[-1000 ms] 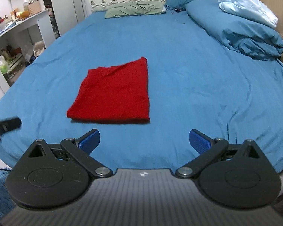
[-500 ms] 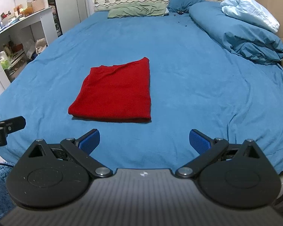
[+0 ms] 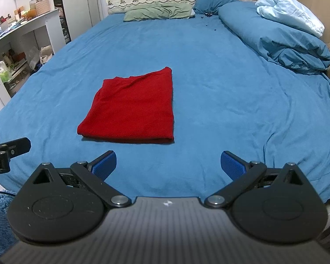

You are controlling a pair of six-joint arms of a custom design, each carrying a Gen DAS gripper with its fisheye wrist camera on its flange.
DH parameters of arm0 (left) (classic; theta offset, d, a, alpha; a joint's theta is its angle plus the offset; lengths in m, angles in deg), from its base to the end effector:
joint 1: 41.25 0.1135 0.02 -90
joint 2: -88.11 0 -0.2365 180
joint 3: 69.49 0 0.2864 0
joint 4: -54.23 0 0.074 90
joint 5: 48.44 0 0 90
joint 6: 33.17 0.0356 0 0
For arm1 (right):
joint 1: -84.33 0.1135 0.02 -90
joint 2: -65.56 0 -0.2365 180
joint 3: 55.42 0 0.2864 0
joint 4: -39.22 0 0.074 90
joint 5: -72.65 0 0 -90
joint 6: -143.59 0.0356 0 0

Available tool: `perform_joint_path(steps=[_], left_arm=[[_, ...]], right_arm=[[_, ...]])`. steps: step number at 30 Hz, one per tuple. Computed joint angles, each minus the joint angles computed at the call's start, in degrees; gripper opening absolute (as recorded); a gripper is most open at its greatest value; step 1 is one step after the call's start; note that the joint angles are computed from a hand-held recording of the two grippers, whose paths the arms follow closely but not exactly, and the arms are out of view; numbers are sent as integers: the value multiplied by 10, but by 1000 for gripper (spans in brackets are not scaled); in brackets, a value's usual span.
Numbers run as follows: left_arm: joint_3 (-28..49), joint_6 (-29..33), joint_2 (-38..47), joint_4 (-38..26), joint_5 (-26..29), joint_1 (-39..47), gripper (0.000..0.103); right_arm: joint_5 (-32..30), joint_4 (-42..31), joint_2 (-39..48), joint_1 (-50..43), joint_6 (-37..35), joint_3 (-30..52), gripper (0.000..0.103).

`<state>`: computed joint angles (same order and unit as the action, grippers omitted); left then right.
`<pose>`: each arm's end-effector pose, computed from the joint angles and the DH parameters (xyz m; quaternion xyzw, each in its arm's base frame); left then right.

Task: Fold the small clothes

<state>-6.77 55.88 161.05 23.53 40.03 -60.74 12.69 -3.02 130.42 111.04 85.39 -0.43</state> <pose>0.2975 -0.1043 0.2170 0.1411 0.8986 -0.0617 0.4109 0.2457 0.1037 0.1958 0.1246 0.9089 -0.0606 0.3934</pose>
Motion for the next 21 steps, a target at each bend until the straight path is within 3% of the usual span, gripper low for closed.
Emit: perform_joint_path(steps=[21], left_arm=[[-1,1,3,4,1,0,102]], right_arm=[[1,0,3,3,4,0,103]])
